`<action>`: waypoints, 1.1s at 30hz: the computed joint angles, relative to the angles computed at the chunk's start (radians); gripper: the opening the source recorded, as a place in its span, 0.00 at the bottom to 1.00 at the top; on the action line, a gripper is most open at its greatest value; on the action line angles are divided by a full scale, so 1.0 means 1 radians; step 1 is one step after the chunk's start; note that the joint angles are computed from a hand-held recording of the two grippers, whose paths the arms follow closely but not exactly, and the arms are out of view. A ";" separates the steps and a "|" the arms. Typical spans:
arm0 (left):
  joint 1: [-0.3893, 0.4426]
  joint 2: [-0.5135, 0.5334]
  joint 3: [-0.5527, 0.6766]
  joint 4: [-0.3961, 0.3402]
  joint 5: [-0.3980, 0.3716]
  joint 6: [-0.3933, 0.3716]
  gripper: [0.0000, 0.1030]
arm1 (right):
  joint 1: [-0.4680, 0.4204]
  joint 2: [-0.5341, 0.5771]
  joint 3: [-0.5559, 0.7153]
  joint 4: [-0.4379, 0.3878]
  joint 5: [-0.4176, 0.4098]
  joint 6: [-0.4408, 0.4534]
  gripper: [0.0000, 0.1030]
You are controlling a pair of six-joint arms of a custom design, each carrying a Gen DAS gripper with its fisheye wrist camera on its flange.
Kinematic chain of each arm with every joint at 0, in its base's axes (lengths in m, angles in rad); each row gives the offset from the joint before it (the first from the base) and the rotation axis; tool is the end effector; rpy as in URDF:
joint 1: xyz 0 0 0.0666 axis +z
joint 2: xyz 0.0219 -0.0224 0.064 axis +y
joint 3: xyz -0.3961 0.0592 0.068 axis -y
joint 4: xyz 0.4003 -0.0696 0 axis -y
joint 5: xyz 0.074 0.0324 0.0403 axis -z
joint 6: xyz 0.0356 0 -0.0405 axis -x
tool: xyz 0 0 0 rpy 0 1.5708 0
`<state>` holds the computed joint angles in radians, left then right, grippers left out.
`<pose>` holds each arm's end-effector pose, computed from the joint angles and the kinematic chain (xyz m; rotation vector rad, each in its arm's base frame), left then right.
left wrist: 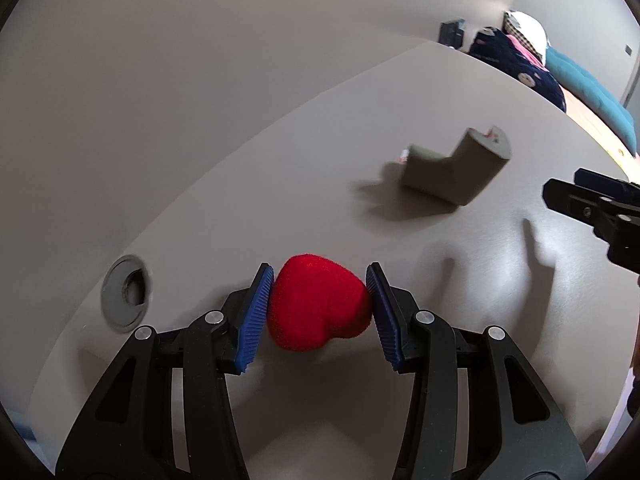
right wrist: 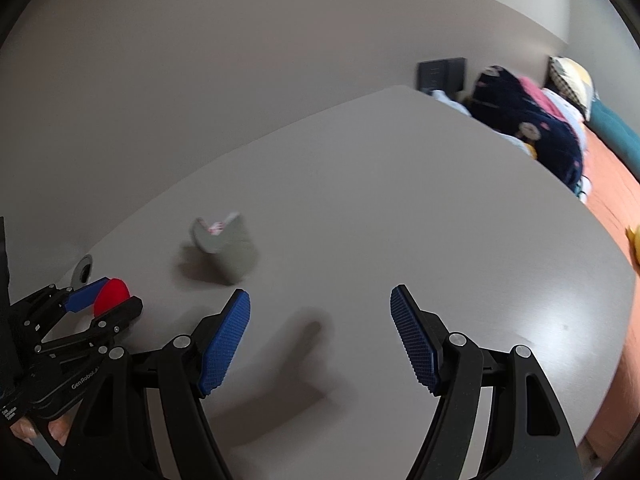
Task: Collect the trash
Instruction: 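Grasp the red heart plush with the left gripper while the right grasps the grey corner guard, then carry the heart plush and corner guard from the desk over the bin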
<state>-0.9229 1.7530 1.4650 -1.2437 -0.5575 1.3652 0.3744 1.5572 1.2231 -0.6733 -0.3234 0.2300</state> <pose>0.3456 -0.4260 0.2900 -0.5859 2.5394 0.2623 0.4800 0.2003 0.3051 -0.8789 2.4125 0.4708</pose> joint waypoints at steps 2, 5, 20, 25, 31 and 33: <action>-0.007 -0.021 -0.026 -0.009 -0.003 0.025 0.46 | 0.017 0.005 0.003 -0.006 -0.006 0.002 0.71; -0.009 -0.040 -0.049 -0.014 -0.004 0.049 0.46 | 0.050 0.021 0.013 -0.011 -0.009 0.007 0.71; 0.007 -0.043 -0.062 0.023 0.009 0.006 0.46 | 0.100 0.107 0.096 -0.018 -0.001 0.020 0.71; 0.011 -0.039 -0.058 0.031 0.015 -0.006 0.46 | 0.101 0.120 0.109 -0.038 -0.011 0.045 0.54; 0.015 -0.029 -0.039 0.045 0.012 -0.035 0.46 | 0.094 0.105 0.108 -0.061 -0.020 0.061 0.40; 0.013 -0.025 -0.030 0.049 0.009 -0.048 0.46 | 0.082 0.091 0.096 -0.058 -0.030 0.054 0.39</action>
<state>-0.9098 1.7279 1.4352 -1.1951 -0.5489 1.3169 0.4560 1.6485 1.3191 -0.7317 -0.3536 0.2838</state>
